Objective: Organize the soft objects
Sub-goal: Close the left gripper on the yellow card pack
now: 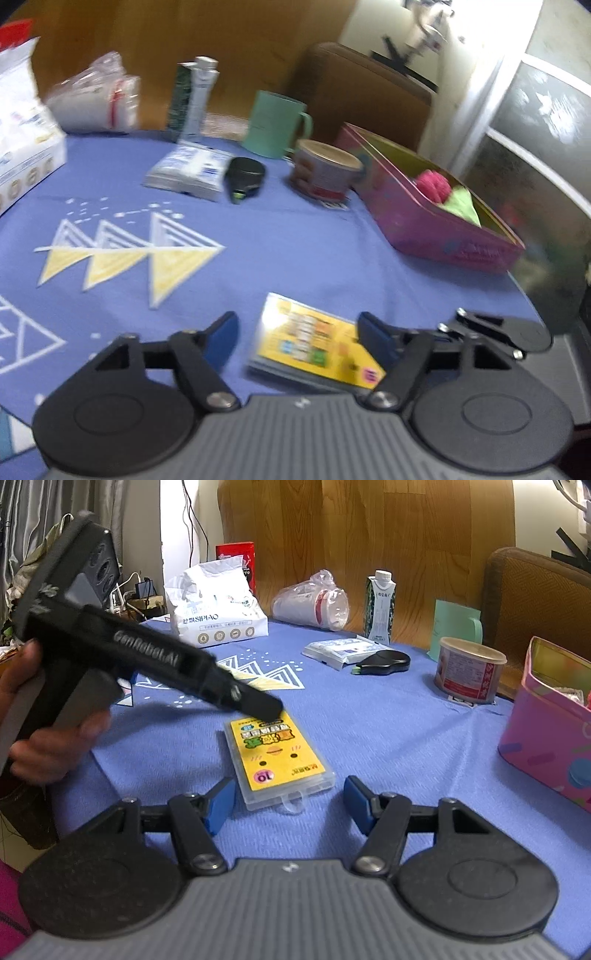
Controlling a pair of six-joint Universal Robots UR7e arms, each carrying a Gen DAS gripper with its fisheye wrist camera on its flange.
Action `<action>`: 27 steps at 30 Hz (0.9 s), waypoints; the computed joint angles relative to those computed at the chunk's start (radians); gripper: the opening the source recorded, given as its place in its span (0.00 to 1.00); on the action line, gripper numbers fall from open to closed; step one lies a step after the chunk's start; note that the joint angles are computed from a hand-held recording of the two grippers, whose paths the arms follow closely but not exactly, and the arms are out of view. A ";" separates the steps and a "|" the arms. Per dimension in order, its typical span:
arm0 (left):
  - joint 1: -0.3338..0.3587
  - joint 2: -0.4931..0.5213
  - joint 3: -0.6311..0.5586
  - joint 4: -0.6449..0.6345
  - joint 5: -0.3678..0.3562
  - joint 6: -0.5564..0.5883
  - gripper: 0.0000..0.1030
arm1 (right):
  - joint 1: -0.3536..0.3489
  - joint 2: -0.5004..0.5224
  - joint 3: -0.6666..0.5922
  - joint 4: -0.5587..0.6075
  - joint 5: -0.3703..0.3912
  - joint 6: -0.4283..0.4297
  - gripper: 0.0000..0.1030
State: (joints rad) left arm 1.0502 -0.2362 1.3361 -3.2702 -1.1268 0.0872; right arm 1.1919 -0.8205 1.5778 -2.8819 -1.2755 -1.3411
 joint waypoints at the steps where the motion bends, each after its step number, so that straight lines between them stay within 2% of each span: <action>1: -0.010 0.012 -0.007 -0.008 0.028 0.008 0.63 | 0.002 0.000 0.001 -0.001 0.000 -0.002 0.59; 4: -0.012 0.012 -0.012 0.004 0.030 0.001 0.59 | 0.002 0.001 0.014 -0.031 0.003 -0.008 0.58; 6: 0.005 -0.009 -0.004 0.028 -0.027 -0.046 0.56 | -0.003 -0.005 0.019 -0.035 0.008 -0.003 0.58; 8: 0.020 -0.028 0.006 0.044 -0.065 -0.104 0.58 | -0.007 -0.011 0.026 -0.041 0.011 0.000 0.58; 11: 0.019 -0.042 0.019 0.038 -0.029 -0.129 0.63 | -0.012 -0.018 0.039 -0.062 0.011 -0.001 0.59; 14: 0.018 -0.054 0.036 0.047 -0.036 -0.143 0.64 | -0.017 -0.023 0.042 -0.063 0.014 0.004 0.63; 18: 0.005 -0.038 0.032 0.047 -0.034 -0.107 0.56 | -0.017 -0.019 0.027 -0.037 0.017 0.016 0.65; 19: 0.002 -0.029 0.022 0.052 -0.033 -0.098 0.54 | -0.015 -0.018 0.024 -0.030 0.016 0.013 0.60; 21: -0.012 -0.011 -0.002 0.066 0.011 -0.089 0.53 | -0.013 -0.019 0.027 -0.024 0.020 0.003 0.59; 23: -0.016 -0.006 -0.023 0.087 0.010 -0.096 0.52 | -0.014 -0.017 0.042 -0.067 0.023 -0.005 0.59; 27: -0.026 0.015 -0.096 0.119 -0.022 -0.055 0.50 | -0.033 -0.027 0.064 -0.144 0.087 0.006 0.59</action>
State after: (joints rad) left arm 1.0244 -0.2213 1.2401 -3.1508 -1.1486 0.0326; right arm 1.1589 -0.8472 1.6420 -3.0264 -1.1889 -1.3349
